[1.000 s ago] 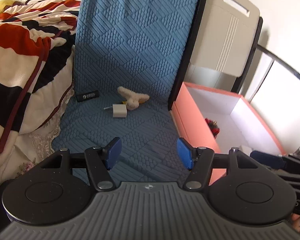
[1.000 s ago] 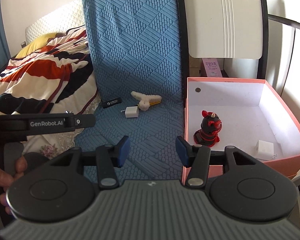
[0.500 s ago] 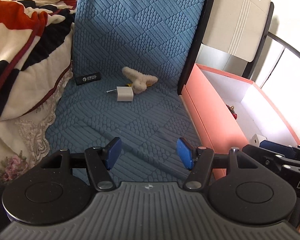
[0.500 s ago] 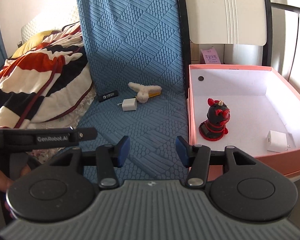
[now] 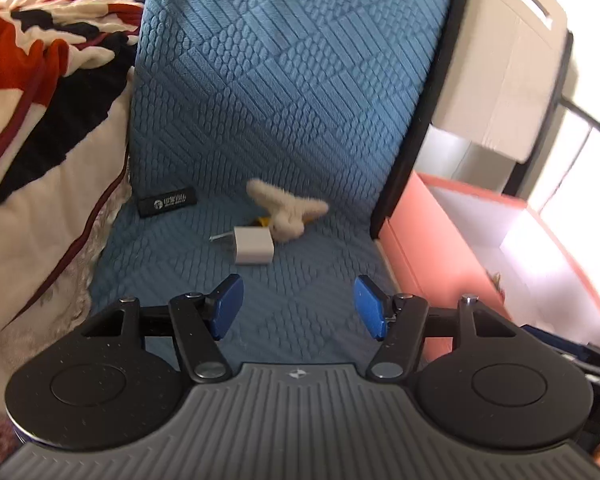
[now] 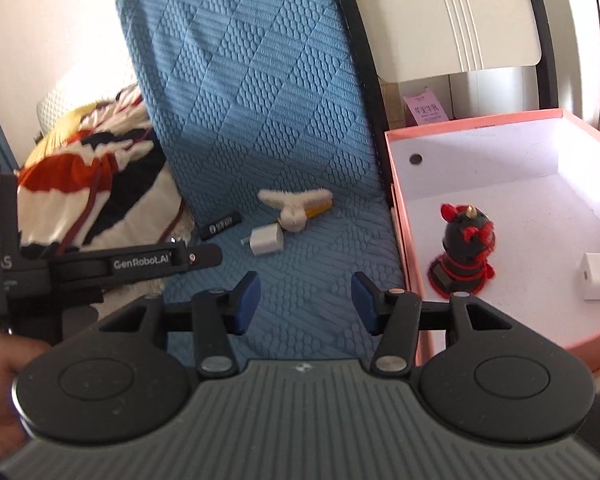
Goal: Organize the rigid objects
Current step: 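Withdraw both tools from the box back toward the chair seat, then grasp second white plug with left tool while right tool grasps fluffy white toy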
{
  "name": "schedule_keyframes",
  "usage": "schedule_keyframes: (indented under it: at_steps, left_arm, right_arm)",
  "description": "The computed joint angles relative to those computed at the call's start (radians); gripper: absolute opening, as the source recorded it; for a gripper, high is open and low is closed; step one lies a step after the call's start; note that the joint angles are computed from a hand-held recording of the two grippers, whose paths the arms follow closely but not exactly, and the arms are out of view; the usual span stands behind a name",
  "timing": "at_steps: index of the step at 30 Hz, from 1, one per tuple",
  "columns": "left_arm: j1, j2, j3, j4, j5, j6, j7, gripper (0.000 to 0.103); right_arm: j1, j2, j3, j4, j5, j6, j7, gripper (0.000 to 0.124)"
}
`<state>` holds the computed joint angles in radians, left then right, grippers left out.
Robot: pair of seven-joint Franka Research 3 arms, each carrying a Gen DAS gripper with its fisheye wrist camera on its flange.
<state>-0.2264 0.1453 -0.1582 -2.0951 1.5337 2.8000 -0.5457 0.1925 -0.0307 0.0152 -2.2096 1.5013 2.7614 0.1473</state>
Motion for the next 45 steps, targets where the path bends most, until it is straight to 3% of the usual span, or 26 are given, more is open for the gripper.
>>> schedule_keyframes:
  at_steps: [5, 12, 17, 20, 25, 31, 33, 36, 45]
  left_arm:
    - [0.021, 0.040, 0.021, 0.044, -0.012, 0.016, -0.005, 0.067]
    - [0.037, 0.102, 0.056, 0.118, -0.001, 0.065, -0.030, 0.067]
    - [0.038, 0.164, 0.075, 0.177, -0.081, 0.086, 0.086, 0.067]
    - [0.049, 0.209, 0.080, 0.206, -0.225, 0.103, 0.235, 0.067]
    - [0.073, 0.280, 0.088, 0.256, -0.418, 0.146, 0.424, 0.066]
    - [0.137, 0.344, 0.039, 0.282, -0.660, 0.192, 0.644, 0.059]
    - [0.160, 0.362, 0.015, 0.288, -0.733, 0.197, 0.711, 0.055]
    - [0.138, 0.380, 0.036, 0.309, -0.776, 0.182, 0.760, 0.054]
    - [0.112, 0.423, 0.061, 0.347, -0.918, 0.176, 0.922, 0.054]
  right_arm:
    - [0.009, 0.062, 0.016, 0.072, 0.127, 0.008, -0.137, 0.055]
    - [-0.010, 0.166, 0.032, 0.195, 0.142, -0.040, -0.164, 0.055]
    - [-0.013, 0.254, 0.059, 0.309, 0.187, -0.016, -0.249, 0.055]
    - [-0.014, 0.322, 0.074, 0.393, 0.156, -0.010, -0.233, 0.055]
    - [-0.039, 0.425, 0.105, 0.515, -0.031, -0.043, -0.009, 0.045]
    - [-0.034, 0.567, 0.099, 0.678, -0.311, -0.082, 0.327, 0.037]
    - [-0.031, 0.627, 0.087, 0.753, -0.413, -0.147, 0.464, 0.037]
    - [-0.022, 0.716, 0.074, 0.869, -0.543, -0.229, 0.624, 0.037]
    - [0.012, 0.906, 0.074, 1.119, -0.843, -0.357, 0.854, 0.037]
